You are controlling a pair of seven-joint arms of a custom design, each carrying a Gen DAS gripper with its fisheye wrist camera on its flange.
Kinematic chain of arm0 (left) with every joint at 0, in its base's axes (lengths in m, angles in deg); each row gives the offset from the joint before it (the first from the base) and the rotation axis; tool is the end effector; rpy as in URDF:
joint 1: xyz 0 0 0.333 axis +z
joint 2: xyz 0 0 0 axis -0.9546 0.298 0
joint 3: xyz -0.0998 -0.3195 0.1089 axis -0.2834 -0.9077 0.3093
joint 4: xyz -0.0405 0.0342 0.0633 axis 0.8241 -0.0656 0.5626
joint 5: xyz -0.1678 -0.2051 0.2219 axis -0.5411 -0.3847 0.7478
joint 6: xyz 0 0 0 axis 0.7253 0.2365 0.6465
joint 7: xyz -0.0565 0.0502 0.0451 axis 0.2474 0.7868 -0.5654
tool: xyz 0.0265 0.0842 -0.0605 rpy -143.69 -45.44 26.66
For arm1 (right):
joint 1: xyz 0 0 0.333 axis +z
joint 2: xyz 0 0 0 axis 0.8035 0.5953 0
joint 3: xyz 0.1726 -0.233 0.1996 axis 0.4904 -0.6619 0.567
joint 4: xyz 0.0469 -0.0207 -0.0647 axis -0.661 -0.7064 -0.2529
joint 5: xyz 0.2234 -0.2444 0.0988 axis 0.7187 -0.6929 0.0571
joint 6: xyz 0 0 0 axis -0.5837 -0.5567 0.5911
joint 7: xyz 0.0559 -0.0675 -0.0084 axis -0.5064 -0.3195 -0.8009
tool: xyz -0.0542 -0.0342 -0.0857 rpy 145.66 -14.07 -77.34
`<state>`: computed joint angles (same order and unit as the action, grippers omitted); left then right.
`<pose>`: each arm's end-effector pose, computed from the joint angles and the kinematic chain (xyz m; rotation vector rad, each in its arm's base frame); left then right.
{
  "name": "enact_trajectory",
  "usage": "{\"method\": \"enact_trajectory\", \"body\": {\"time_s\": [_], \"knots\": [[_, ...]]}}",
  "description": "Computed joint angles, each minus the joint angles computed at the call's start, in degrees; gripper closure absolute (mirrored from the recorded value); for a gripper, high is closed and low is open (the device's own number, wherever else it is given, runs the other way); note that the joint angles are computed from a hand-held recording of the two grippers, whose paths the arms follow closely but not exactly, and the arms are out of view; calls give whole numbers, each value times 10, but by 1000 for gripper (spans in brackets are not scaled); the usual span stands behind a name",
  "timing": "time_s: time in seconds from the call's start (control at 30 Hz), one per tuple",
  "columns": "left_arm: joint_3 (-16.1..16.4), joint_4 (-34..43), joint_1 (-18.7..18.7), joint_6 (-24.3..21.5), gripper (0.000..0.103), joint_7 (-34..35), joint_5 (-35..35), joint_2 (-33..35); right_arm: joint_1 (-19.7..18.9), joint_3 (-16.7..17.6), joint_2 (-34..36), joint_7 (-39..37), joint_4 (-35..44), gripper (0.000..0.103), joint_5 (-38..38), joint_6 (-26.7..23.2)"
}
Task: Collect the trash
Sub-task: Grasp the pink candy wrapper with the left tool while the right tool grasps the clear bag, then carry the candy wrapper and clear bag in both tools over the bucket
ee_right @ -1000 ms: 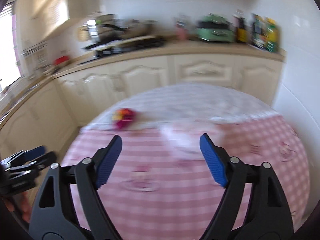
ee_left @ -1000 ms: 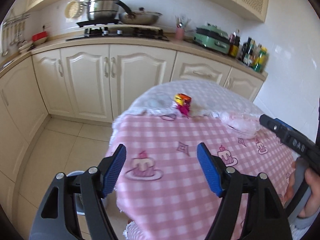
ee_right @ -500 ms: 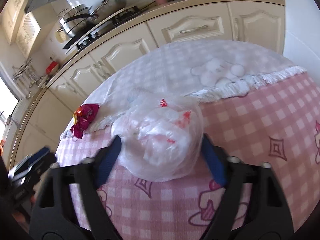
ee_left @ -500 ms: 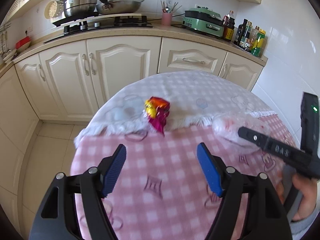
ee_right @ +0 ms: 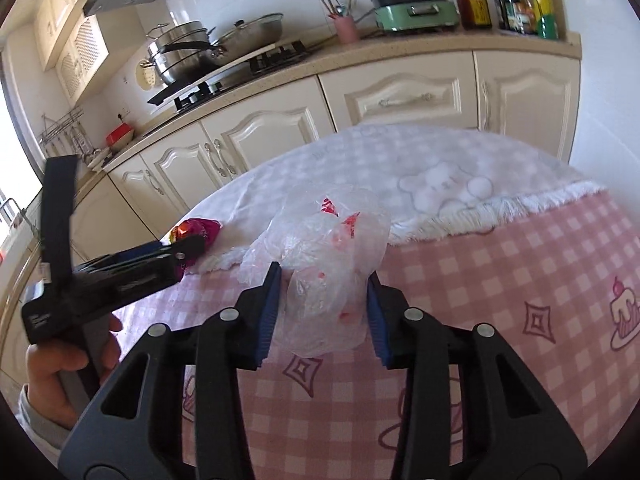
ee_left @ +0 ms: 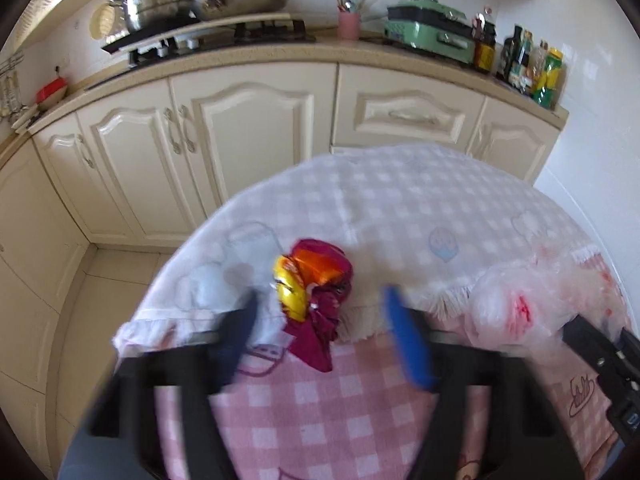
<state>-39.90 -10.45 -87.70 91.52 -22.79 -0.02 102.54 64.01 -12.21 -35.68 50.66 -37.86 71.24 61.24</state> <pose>0.6823 -0.1971 0.6857 -1.9326 1.6542 -0.6938 0.6484 0.1713 0.7181 -1.7231 1.4064 -0.3397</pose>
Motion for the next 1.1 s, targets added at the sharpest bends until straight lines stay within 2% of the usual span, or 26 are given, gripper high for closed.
{"method": "enact_trajectory", "body": {"time_s": [0.07, 0.2, 0.5, 0.73, 0.9, 1.1], "knots": [[-5, 15, 2, -15, 81, 11, -12, 11, -1, 2, -1, -5, -3, 65, 2, 4], [-10, -43, 8, 27, 83, 10, -17, -21, -2, 3, -2, -9, -4, 65, 8, 10], [-26, -239, 24, 132, 83, -1, -13, -162, 11, -6, -33, -11, -48, 66, -25, 73], [-38, -393, 61, 199, 83, -25, -11, -295, 25, 16, -80, -52, -71, 66, -2, 72], [-42, -494, 97, 240, 83, -28, -26, -389, 62, 30, -114, -76, -87, 65, 10, 82], [-36, -618, 147, 260, 83, -19, -45, -506, 120, 47, -114, -71, -78, 65, 1, 71]]}}
